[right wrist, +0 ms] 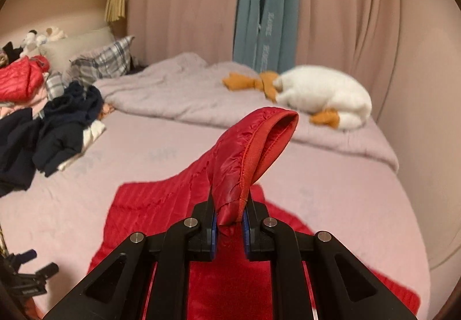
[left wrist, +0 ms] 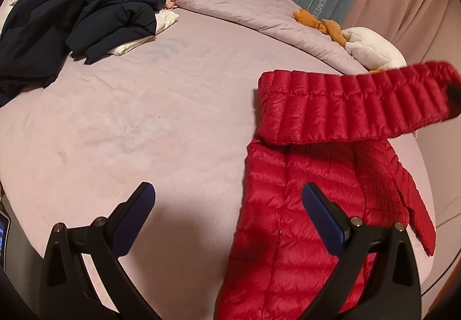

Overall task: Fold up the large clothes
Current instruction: 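Lift the sleeve and carry it over the jacket body with the right gripper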

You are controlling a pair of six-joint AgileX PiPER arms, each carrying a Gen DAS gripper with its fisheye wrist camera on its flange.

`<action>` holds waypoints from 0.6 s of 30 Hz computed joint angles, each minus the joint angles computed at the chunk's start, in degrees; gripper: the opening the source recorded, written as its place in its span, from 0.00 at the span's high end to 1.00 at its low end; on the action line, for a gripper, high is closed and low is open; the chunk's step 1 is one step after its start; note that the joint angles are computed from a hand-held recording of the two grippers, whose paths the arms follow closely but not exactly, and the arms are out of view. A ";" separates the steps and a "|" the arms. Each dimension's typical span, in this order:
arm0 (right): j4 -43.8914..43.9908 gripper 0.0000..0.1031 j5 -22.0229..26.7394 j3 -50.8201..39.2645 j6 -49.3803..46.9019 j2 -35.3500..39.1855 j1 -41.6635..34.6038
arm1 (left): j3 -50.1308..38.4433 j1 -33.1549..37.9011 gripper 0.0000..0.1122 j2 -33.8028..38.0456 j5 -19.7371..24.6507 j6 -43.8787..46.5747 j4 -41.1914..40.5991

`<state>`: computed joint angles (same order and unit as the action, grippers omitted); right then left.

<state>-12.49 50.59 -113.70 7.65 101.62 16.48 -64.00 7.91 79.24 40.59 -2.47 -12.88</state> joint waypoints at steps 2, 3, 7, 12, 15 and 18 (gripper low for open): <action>-0.51 0.87 0.16 -3.25 -0.74 2.08 -0.05 | -0.81 -0.30 0.10 0.61 -0.21 -0.04 -0.04; -0.80 0.87 0.64 -4.56 -0.95 2.64 -0.04 | -1.41 -0.45 0.10 1.05 -0.18 -0.11 -0.06; -2.20 0.88 0.35 -6.33 -0.25 3.92 -0.20 | -4.67 -1.24 0.10 3.30 0.01 -0.51 0.04; -2.30 0.88 -1.85 -3.74 3.12 3.54 -2.20 | -11.28 -1.86 0.12 8.13 -0.07 -2.13 -1.10; -2.23 0.88 -1.48 -3.45 3.84 4.57 -3.60 | -16.20 -3.40 0.15 12.24 -0.13 -3.74 0.38; -3.50 0.88 -2.00 -1.44 5.31 4.86 -4.70 | -21.52 -4.36 0.20 17.20 0.96 -3.82 -0.42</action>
<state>-15.99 48.59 -115.14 12.96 106.48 11.79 -85.52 3.55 96.44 41.55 -6.29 -13.31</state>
